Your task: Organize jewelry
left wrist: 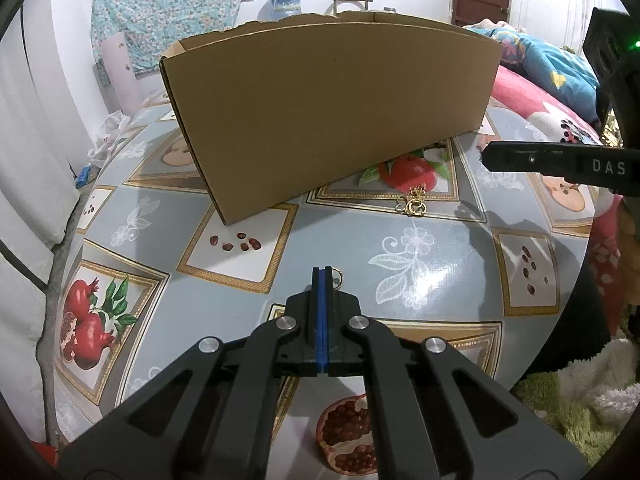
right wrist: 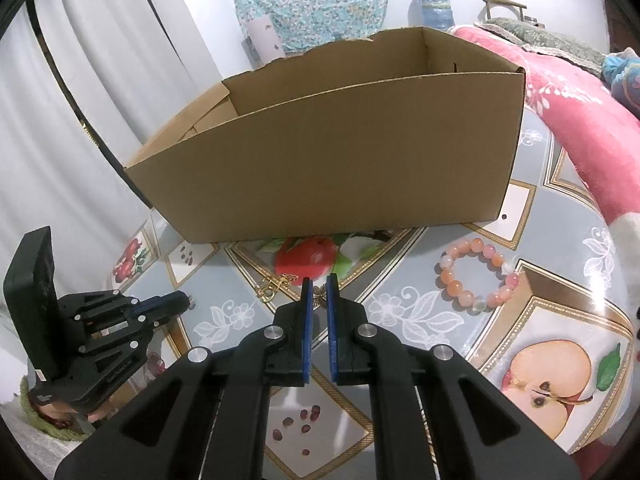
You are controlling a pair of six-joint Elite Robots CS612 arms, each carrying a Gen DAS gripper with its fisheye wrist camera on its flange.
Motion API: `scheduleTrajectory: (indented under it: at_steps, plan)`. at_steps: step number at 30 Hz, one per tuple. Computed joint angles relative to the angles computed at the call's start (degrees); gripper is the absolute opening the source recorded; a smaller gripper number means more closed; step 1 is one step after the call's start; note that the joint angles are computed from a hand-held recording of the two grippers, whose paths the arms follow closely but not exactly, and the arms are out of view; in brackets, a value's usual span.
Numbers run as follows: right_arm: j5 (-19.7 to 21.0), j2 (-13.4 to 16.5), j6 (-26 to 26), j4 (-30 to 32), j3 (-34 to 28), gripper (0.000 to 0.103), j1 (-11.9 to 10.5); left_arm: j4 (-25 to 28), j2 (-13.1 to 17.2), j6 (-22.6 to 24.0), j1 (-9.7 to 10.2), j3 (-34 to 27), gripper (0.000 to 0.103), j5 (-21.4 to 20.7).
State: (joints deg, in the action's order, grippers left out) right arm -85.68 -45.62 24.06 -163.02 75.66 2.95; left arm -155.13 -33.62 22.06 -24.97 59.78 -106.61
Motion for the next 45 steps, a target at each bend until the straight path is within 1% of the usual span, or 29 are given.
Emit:
scheduleTrajectory:
  at_steps: [6, 8, 9, 11, 12, 13, 14, 15, 20, 22, 27, 30, 45]
  plan:
    - [0.06, -0.05, -0.01, -0.24, 0.05, 0.007, -0.01, -1.78, -0.36, -0.25, 0.26, 0.46, 0.0, -0.9]
    - [0.17, 0.0, 0.11, -0.18, -0.02, 0.007, 0.0, -0.84, -0.37, 0.37, 0.32, 0.18, 0.0, -1.6]
    - [0.25, 0.04, 0.16, -0.17, -0.06, 0.007, 0.0, -0.48, -0.37, 0.22, 0.31, 0.07, 0.0, -1.37]
    - [0.41, 0.07, 0.09, -0.1, -0.14, 0.007, 0.03, 1.12, -0.18, -0.44, 0.53, -0.65, 0.001, -2.74]
    - [0.46, 0.08, 0.01, -0.11, -0.17, 0.007, 0.05, 1.74, -0.07, -0.6, 0.63, -0.96, 0.007, -3.34]
    - [0.48, 0.09, -0.02, -0.13, -0.18, 0.007, 0.06, 2.23, -0.06, -0.97, 0.67, -1.09, 0.022, -3.62]
    - [0.49, 0.11, 0.0, -0.15, -0.21, 0.007, 0.06, 2.45, -0.02, -1.18, 0.68, -1.15, 0.028, -3.81]
    - [0.52, 0.14, 0.08, -0.16, -0.24, 0.007, 0.06, 2.29, -0.04, -1.14, 0.68, -1.04, 0.031, -3.97]
    - [0.85, 0.28, 0.36, -0.15, -0.31, 0.007, 0.01, 2.8, 0.08, -0.13, 0.08, -0.92, 0.03, -1.44]
    - [0.91, 0.33, 0.39, -0.15, -0.35, 0.007, 0.02, 1.79, 0.16, 0.07, -0.04, -0.73, 0.022, -1.07]
    - [0.97, 0.38, 0.62, -0.34, -0.29, 0.007, 0.01, 1.92, 0.2, 1.45, -0.33, -0.87, 0.012, -0.53]
    - [0.93, 0.39, 0.88, -0.64, -0.19, 0.007, 0.01, 1.78, 0.05, 2.04, -0.53, -0.63, 0.011, 0.18]
    - [0.64, 0.3, 1.23, -1.16, 0.07, 0.007, -0.09, 0.07, -0.21, 2.58, -0.55, 0.26, 0.009, 0.04]
